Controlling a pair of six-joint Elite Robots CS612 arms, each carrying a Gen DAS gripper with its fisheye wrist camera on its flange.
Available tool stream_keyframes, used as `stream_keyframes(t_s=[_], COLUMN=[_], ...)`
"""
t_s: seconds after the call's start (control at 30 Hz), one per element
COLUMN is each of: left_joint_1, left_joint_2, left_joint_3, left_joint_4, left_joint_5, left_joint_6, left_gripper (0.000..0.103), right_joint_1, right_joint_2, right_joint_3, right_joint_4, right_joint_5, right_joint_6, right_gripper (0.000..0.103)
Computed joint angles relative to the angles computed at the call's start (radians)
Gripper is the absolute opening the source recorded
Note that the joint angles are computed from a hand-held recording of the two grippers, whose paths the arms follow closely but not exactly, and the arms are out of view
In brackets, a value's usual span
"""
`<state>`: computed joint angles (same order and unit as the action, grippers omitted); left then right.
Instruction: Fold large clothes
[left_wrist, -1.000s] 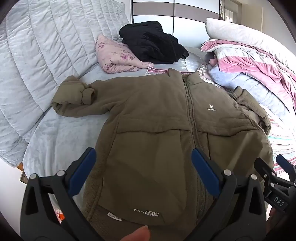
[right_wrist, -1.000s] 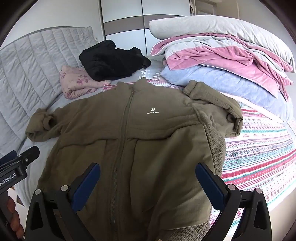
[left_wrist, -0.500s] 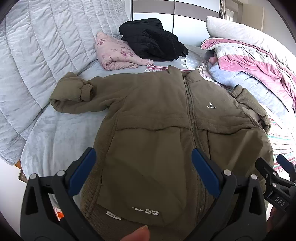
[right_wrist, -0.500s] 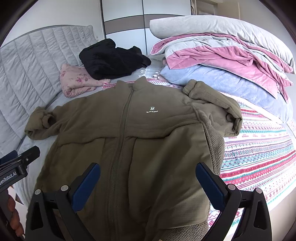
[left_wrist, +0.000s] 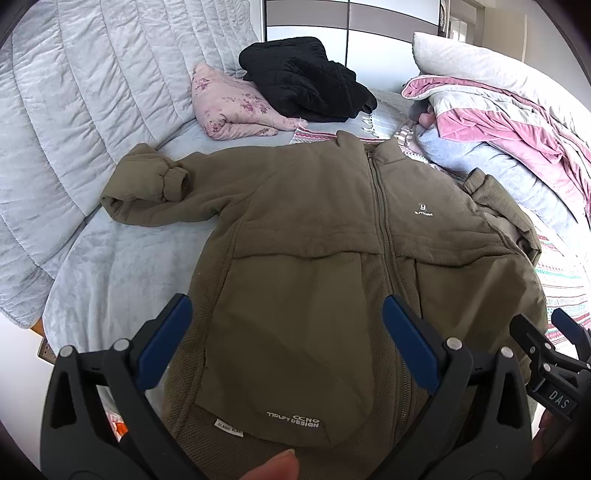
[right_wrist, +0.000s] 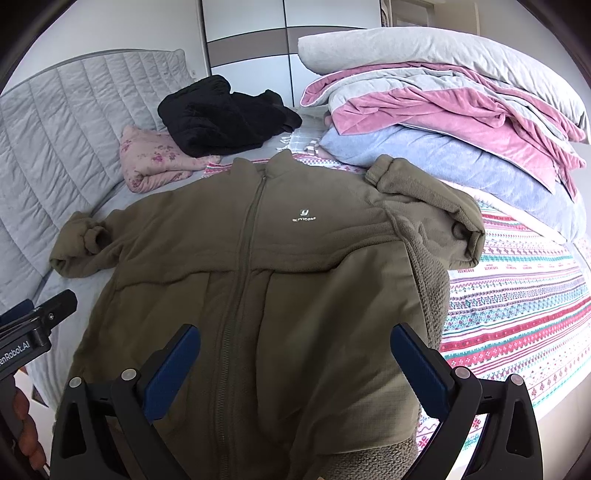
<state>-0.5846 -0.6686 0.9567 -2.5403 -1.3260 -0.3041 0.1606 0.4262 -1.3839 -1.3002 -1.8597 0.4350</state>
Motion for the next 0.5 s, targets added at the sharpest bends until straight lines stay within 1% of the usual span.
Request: stream_keyframes(t_s=[0.37,0.4,0.5], left_joint_1=[0.006,-0.003,-0.001], left_joint_2=[-0.001,-0.001,0.001], left_joint_3=[-0.001,0.002,0.001], left_joint_4=[0.011,0.008,0.008], left_joint_5=[0.002,0.012,0.012], left_joint_6=[0.003,-0.003,-0.005], left_gripper=[0.102,0.102,0.102], right_joint_1=[0.0,0.001,0.001], right_joint_2=[-0.002,-0.003,-0.002], right_joint_3=[0.01,0.01,0.009], right_joint_4=[-0.001,0.0,-0.001], right_joint_5=[0.009,0.009,0.012], right_joint_6=[-0.01,-0.01,-0.009], right_gripper=[0.103,0.103,0.103])
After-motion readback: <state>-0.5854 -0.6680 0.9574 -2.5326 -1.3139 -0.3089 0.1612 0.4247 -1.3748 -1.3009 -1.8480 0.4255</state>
